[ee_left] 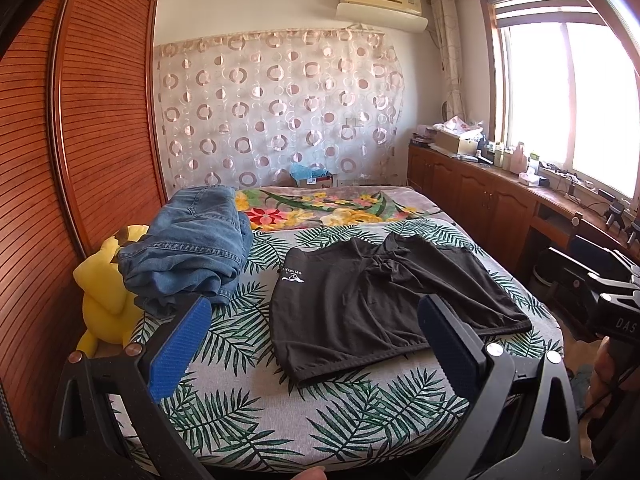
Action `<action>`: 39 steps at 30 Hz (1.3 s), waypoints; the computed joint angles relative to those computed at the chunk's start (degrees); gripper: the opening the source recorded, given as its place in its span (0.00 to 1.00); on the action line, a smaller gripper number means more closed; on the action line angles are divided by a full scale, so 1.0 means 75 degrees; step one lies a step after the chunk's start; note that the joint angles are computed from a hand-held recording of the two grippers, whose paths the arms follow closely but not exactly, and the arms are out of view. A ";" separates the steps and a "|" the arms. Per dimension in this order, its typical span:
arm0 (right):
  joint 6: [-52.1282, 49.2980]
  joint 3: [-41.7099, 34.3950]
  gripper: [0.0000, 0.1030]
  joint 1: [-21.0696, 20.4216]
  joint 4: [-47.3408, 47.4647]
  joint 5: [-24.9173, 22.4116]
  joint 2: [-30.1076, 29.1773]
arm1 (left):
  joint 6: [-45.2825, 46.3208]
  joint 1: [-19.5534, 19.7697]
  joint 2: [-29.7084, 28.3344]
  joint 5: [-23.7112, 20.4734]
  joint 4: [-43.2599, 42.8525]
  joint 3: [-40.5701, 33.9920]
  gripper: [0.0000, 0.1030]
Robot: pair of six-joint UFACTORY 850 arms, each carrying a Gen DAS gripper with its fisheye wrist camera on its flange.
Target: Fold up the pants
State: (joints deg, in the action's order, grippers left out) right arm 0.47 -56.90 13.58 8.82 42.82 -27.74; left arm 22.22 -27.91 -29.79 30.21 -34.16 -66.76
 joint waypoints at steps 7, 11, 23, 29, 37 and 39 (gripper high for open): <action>0.0079 -0.0053 0.99 -0.0066 -0.0061 -0.0146 -0.0041 | 0.0135 0.0059 -0.0223 -0.0281 -0.0069 -0.0232 1.00; 0.0064 -0.0094 0.99 -0.0088 -0.0084 -0.0256 -0.0056 | -0.0114 0.0137 -0.0443 -0.0441 0.0165 -0.0374 1.00; 0.0205 -0.0285 0.99 -0.0241 -0.0320 -0.0727 -0.0209 | 0.0079 0.0312 -0.1074 -0.1045 0.0199 -0.0849 1.00; 0.0168 -0.0376 0.99 -0.0257 -0.0332 -0.1049 -0.0217 | -0.0256 0.0424 -0.1315 -0.1346 0.0626 -0.0970 1.00; 0.0152 -0.0563 0.99 -0.0252 -0.0284 -0.1611 -0.0244 | -0.0380 0.0600 -0.1651 -0.1793 0.0821 -0.1186 1.00; 0.0111 -0.0604 0.99 -0.0246 -0.0275 -0.1696 -0.0258 | -0.0430 0.0649 -0.1737 -0.1892 0.0934 -0.1250 1.00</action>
State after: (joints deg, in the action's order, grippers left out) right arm 1.30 -61.42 11.74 6.75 30.10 -29.68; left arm 19.00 -23.04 -42.82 16.02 -27.16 -76.13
